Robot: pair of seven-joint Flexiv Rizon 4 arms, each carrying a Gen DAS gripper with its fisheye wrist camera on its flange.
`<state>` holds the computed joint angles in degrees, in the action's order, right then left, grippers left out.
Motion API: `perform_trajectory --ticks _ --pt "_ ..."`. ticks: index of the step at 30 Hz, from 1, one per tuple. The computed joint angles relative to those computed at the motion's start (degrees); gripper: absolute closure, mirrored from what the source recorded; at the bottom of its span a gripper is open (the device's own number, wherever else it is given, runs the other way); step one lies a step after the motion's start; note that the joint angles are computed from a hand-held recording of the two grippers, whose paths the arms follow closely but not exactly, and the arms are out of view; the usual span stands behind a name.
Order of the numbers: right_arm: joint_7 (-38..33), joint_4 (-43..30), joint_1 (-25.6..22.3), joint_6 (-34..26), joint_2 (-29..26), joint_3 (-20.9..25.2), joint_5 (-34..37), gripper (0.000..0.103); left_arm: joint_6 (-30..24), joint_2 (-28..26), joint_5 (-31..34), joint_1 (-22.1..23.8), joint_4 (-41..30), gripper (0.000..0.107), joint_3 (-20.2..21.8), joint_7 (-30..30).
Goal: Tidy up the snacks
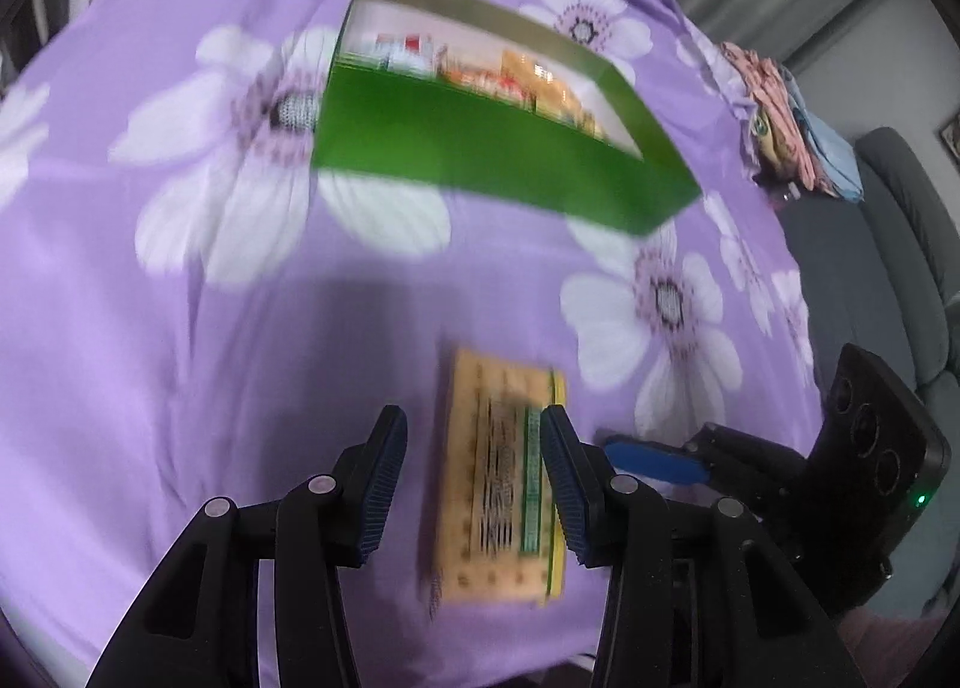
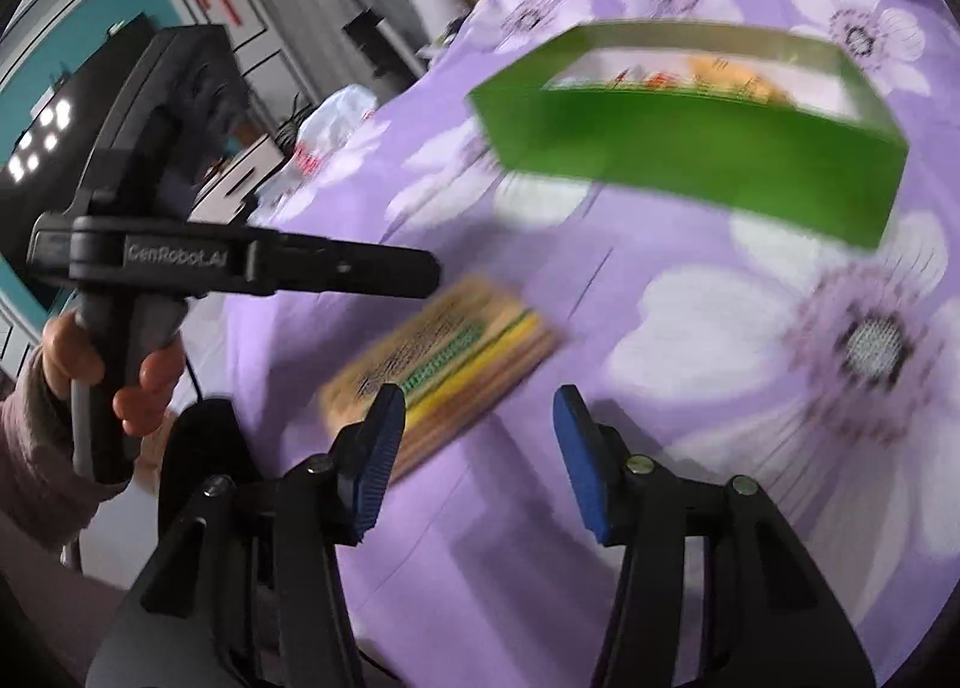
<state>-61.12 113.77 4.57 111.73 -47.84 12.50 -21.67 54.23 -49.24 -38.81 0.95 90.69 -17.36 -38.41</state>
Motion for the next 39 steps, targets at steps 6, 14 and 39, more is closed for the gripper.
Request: perform_trajectory --ticks 6,14,39 --pt "-1.6 0.4 6.5 2.7 -0.2 -3.9 3.6 0.029 -0.6 1.3 -1.2 0.6 3.4 0.061 -0.7 1.5" --pt "-9.7 -1.2 22.8 3.0 -1.4 -18.7 15.3 0.037 2.7 1.6 -3.4 0.0 5.1 0.061 -1.5 2.8" --pt "-11.5 -4.1 17.0 1.9 -0.5 -14.0 18.0 0.064 4.1 0.0 -6.0 -1.5 1.1 0.064 -2.4 3.9"
